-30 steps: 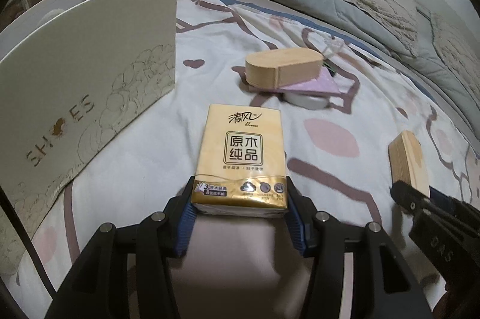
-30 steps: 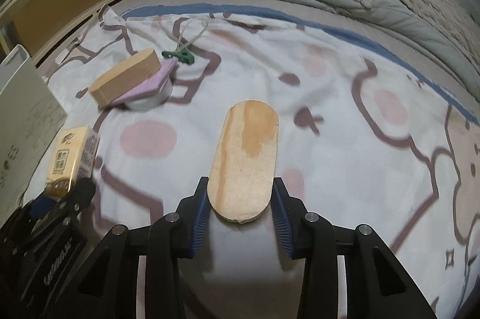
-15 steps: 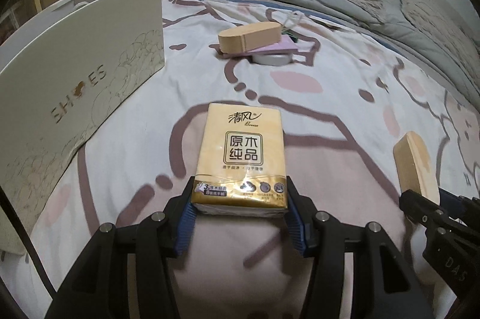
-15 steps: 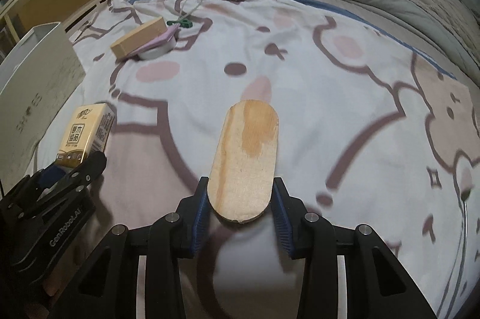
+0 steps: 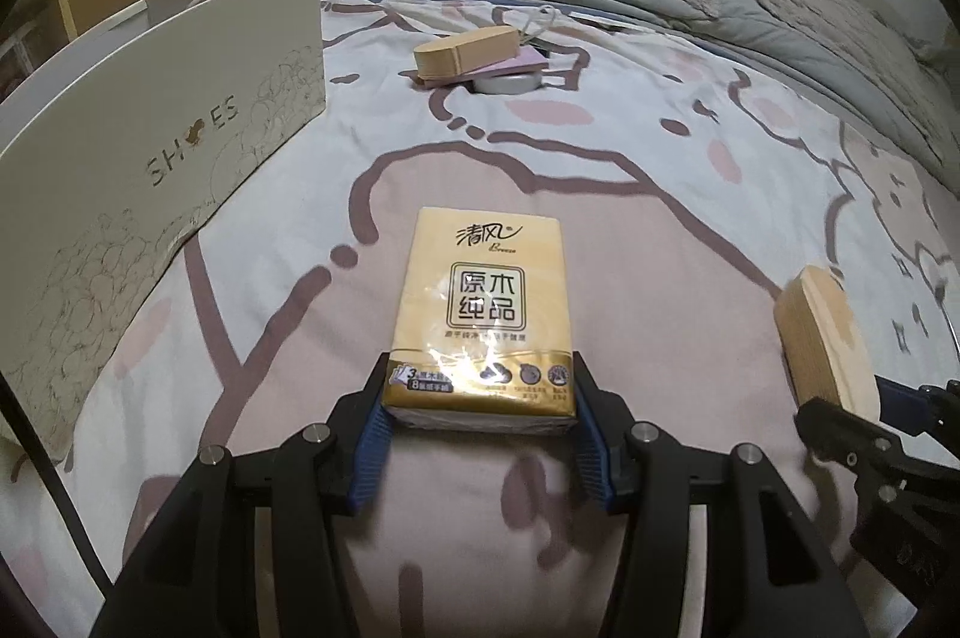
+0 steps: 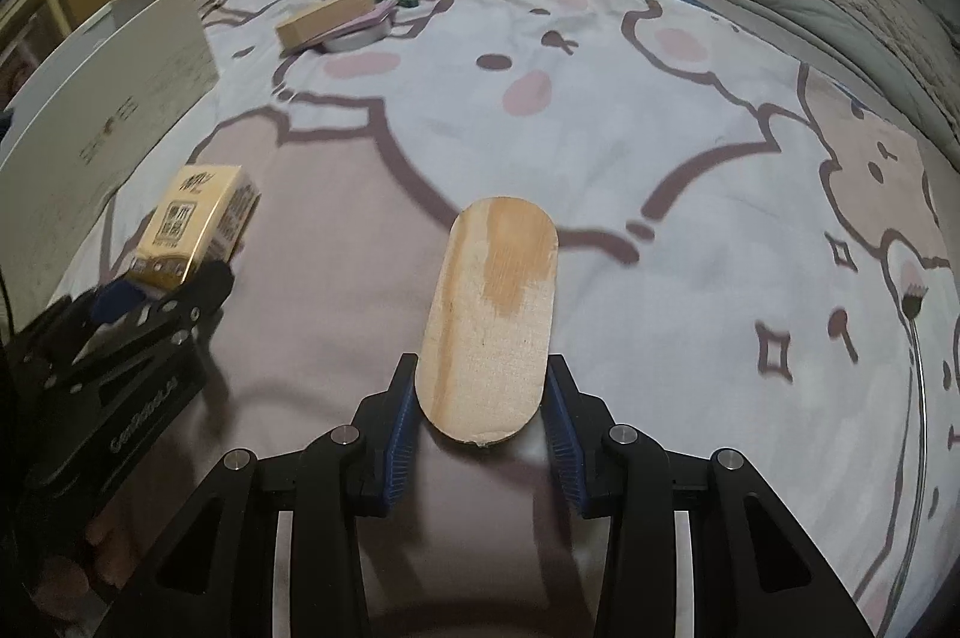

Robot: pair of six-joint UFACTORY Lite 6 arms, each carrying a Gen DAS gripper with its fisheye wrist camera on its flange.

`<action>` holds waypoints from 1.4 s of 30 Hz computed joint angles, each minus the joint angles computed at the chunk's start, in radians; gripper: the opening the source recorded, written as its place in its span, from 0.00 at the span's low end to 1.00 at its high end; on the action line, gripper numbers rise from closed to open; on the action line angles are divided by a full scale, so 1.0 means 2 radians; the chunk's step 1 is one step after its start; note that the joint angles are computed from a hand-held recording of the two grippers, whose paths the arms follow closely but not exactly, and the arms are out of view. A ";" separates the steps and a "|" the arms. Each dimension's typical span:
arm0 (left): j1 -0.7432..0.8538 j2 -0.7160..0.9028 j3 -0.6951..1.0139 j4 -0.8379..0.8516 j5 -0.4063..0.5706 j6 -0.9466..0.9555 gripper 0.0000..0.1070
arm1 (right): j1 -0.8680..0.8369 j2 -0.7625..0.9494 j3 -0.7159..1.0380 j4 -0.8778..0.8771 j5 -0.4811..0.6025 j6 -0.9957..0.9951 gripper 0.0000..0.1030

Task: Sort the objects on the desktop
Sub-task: 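Carry the tissue pack with the left tool while the right tool carries the block, then open the left tool on the tissue pack while the right tool releases the block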

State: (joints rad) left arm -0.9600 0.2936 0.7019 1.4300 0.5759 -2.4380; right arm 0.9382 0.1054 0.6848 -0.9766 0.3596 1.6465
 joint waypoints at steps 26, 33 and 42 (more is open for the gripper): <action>-0.062 -0.131 -0.125 0.013 -0.033 -0.024 0.70 | 0.056 -0.076 -0.042 0.193 0.067 -0.131 0.45; -0.061 -0.148 -0.139 -0.063 -0.008 0.040 0.74 | 0.055 -0.054 -0.018 0.220 0.095 -0.156 0.63; -0.014 -0.153 -0.147 -0.077 0.007 0.072 0.74 | 0.032 -0.059 -0.026 0.241 0.099 -0.186 0.71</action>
State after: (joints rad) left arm -0.9885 -0.0116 0.4082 1.2769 0.5890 -2.2938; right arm 1.0021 -0.0127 0.6325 -0.4945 0.5585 1.2754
